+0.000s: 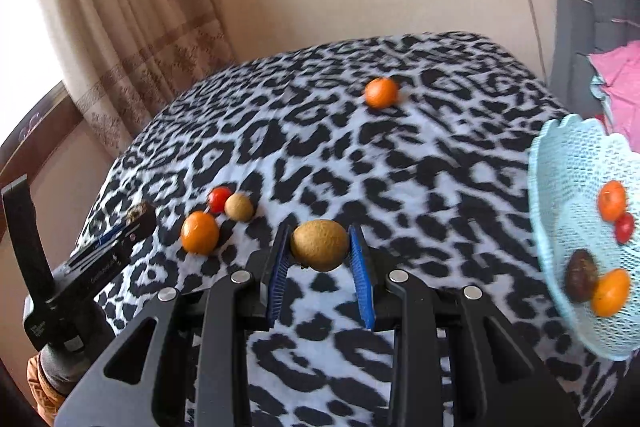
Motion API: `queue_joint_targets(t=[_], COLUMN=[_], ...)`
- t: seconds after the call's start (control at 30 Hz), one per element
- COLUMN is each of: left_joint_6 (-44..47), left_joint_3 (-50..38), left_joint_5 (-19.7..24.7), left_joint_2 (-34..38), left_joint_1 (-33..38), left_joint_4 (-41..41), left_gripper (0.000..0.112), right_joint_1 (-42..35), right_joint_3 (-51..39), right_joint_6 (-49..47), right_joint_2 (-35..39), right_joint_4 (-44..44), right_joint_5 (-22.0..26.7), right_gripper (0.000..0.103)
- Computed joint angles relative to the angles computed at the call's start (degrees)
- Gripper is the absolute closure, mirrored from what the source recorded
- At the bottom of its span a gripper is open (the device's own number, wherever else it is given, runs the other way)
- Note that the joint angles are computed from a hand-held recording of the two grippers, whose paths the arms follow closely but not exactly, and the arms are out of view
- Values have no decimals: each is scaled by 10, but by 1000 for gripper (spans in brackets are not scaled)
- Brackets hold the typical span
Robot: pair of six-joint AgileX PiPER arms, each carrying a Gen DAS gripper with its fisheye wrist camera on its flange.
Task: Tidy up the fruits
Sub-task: 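Carry the kiwi into the blue basket and open right tool while left holds brown fruit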
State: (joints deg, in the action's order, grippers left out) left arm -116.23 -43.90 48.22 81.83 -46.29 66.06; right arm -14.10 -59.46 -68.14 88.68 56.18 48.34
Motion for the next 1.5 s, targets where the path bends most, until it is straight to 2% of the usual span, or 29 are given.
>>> queue_joint_targets(t=[0.4,0.87,1.03,1.5], left_joint_6=[1,-2,-4,15], left_joint_3=[0,0,1,-22], left_joint_5=[5,6,7,35], left_joint_2=[0,3,5,19], left_joint_1=[-2,-1,-1,-12], left_joint_4=[0,2,3,-12], left_gripper=[70,70,70,70], right_joint_1=[-99,-129,-141,-210], right_joint_3=[-65,-119,-138,-138], right_joint_6=[30,86,104,60], right_joint_2=[41,117,135,123], right_joint_4=[9,-22,-21,7], right_joint_5=[-10,-40,-17,27], right_gripper=[73,73,69,69])
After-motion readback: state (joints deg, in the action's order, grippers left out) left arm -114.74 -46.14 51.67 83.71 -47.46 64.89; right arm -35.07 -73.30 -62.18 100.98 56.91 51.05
